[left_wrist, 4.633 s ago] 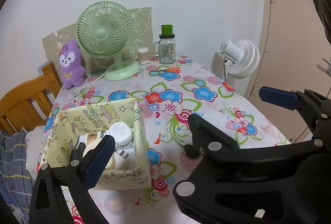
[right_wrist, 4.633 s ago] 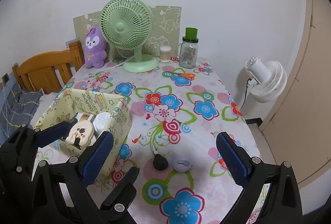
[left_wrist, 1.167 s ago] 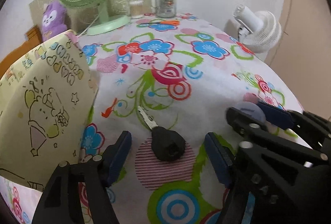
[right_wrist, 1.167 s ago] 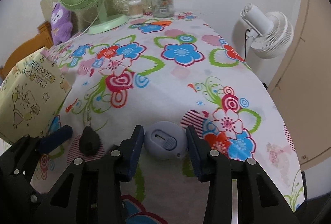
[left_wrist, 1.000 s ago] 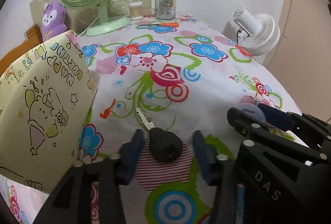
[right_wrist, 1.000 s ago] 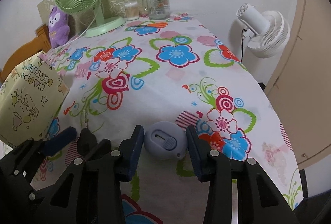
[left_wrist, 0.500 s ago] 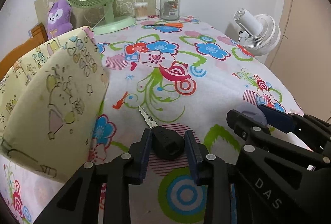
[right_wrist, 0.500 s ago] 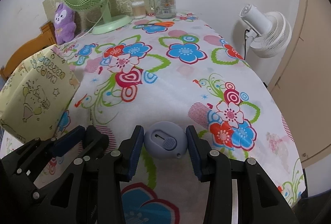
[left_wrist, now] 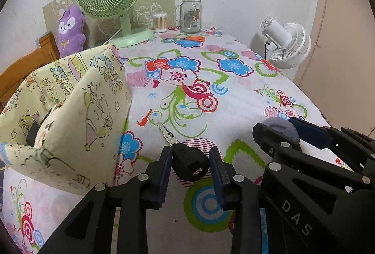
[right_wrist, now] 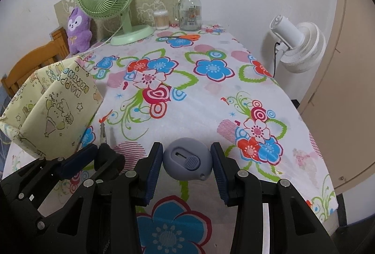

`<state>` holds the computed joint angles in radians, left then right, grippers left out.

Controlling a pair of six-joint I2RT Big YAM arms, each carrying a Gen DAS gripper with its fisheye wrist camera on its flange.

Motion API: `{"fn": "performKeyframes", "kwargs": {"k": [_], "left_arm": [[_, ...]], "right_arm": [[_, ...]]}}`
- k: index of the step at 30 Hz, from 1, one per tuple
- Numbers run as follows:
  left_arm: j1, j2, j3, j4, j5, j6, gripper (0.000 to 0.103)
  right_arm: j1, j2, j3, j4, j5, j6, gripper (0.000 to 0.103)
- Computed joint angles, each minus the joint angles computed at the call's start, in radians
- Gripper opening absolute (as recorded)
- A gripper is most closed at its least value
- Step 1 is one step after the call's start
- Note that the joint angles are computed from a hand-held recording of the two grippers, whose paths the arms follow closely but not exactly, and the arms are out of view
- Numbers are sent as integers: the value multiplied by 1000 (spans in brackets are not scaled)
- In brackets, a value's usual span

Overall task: Organize rigid objects
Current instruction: 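Lift the grey tag and black key fob off the table with both tools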

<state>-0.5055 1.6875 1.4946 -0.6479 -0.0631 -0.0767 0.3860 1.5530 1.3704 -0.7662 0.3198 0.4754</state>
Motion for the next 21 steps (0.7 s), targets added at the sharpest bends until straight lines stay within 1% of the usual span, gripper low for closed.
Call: {"fn": "performKeyframes", "kwargs": {"k": [5,11,21], "left_arm": [[-1,-14,-1,-8,11,2,32],[-3,-42,-14,-1,13,8,32],[-6,-70,-15,-23,26,29,32]], "right_arm": [[11,-20,-4,-4,14,6,46],[23,-44,-9,-6,30,16,46],[35,-76,-15,-19,42,34,46]]}}
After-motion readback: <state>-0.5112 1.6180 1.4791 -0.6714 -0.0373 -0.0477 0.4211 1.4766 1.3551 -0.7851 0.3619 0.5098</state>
